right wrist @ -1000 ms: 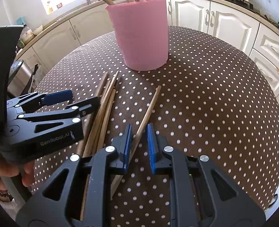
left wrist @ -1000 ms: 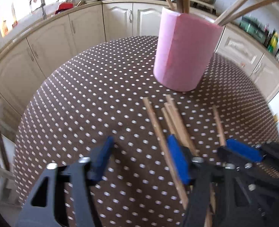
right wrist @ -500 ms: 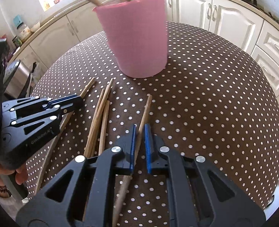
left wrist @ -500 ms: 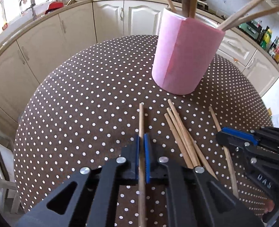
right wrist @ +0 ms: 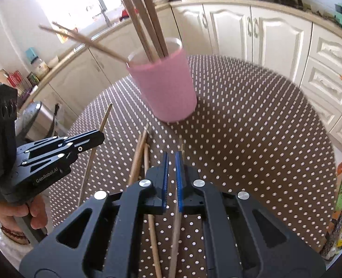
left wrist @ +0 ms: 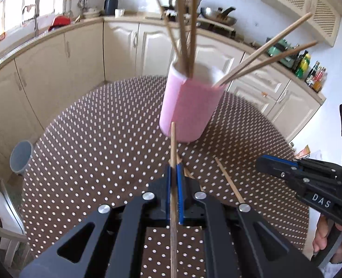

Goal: Organize utensils
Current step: 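Close the left gripper on one chopstick while the right gripper grasps another, then lift the left gripper's chopstick over the pink cup while the right gripper carries its chopstick there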

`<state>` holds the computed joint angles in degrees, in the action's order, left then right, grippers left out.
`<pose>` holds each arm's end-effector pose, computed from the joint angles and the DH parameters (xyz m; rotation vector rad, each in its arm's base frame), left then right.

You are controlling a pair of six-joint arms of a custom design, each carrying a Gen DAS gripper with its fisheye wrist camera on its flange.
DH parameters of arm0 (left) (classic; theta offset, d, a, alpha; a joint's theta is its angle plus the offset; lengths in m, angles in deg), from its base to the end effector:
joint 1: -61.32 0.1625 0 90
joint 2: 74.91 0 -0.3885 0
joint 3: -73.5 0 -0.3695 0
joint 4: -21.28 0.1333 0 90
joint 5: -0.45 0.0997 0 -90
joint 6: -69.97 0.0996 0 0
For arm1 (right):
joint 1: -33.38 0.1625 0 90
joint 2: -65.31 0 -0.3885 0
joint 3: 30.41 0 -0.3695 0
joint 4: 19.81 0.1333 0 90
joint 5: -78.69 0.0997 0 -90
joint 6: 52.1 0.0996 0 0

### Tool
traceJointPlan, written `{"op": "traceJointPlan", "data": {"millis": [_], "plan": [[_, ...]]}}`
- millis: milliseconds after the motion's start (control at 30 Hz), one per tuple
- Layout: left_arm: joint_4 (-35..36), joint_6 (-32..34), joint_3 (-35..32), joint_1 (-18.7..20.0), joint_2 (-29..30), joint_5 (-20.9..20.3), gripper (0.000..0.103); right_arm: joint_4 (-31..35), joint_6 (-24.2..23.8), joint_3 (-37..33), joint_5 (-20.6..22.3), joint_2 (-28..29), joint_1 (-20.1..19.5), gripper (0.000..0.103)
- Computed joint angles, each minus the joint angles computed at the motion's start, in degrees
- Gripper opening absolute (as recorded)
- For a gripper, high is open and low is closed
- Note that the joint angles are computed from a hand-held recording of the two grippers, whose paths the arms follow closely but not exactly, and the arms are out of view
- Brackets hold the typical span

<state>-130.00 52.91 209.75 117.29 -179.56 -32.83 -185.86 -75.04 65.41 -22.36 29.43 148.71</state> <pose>-0.0053 -0.3948 0.3466 0.0136 2.2617 -1.0564 0.3697 -0.5140 0.0041 1.1600 -2.6869 0.4199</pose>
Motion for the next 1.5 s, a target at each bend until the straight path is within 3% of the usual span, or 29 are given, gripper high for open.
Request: {"op": "traceJointPlan", "data": {"millis": [67,167,267,500,933,1000,1033,1067,1133,1233,1333,1433,1500], "plan": [[1.4,-1.0,1.1,-2.5,-2.2,1.2,0.005,-0.5,-0.1,1.0,0.9,-1.4,0.1,0.007],[5.5,-3.7,1.4,-4.9,-3.8,2.2,0.005,3.1,-0.2,0.6,-1.0,-2.2,0.6,0.007],[7.4,-6.2,1.5,-4.8,-3.4,2.5,0.005,5.2,1.3,-0.8,-5.1,-0.3,1.3,0.007],[3.2,-4.2,1.8,-0.5,-0.8,0.2,0.005,9.0,3.2,-4.1,-10.9,5.0,1.8,0.007],[-0.2,-1.1,0.3,4.5,2.4,-3.6,0.005,11.4,5.4,-10.1,-16.4,10.7,4.0,0.012],[-0.7,-0.7,0.2,4.9,2.7,-3.8,0.006,11.5,5.2,-10.7,-16.9,10.9,4.9,0.033],[-0.9,-0.8,0.1,5.1,3.0,-3.9,0.006,11.2,5.1,-10.4,-16.4,10.6,5.6,0.066],[-1.3,-0.8,0.2,5.3,3.1,-4.2,0.005,10.3,4.6,-10.2,-16.5,10.5,6.1,0.071],[-1.6,-0.7,0.3,5.4,3.0,-4.1,0.005,6.8,2.2,-10.0,-18.3,11.1,7.1,0.071],[-1.6,-0.7,0.6,5.2,2.8,-4.2,0.005,8.8,4.0,-11.3,-18.1,11.6,6.6,0.047],[-1.2,-0.8,0.6,5.2,2.5,-4.1,0.005,12.8,5.5,-13.2,-17.8,12.5,5.5,0.034],[-0.5,-1.3,0.5,5.2,2.5,-4.0,0.005,14.7,5.4,-14.2,-17.7,13.2,5.0,0.032],[-0.4,-1.6,0.5,5.1,2.6,-4.0,0.006,14.8,4.6,-14.9,-18.9,13.9,5.3,0.013]]}}
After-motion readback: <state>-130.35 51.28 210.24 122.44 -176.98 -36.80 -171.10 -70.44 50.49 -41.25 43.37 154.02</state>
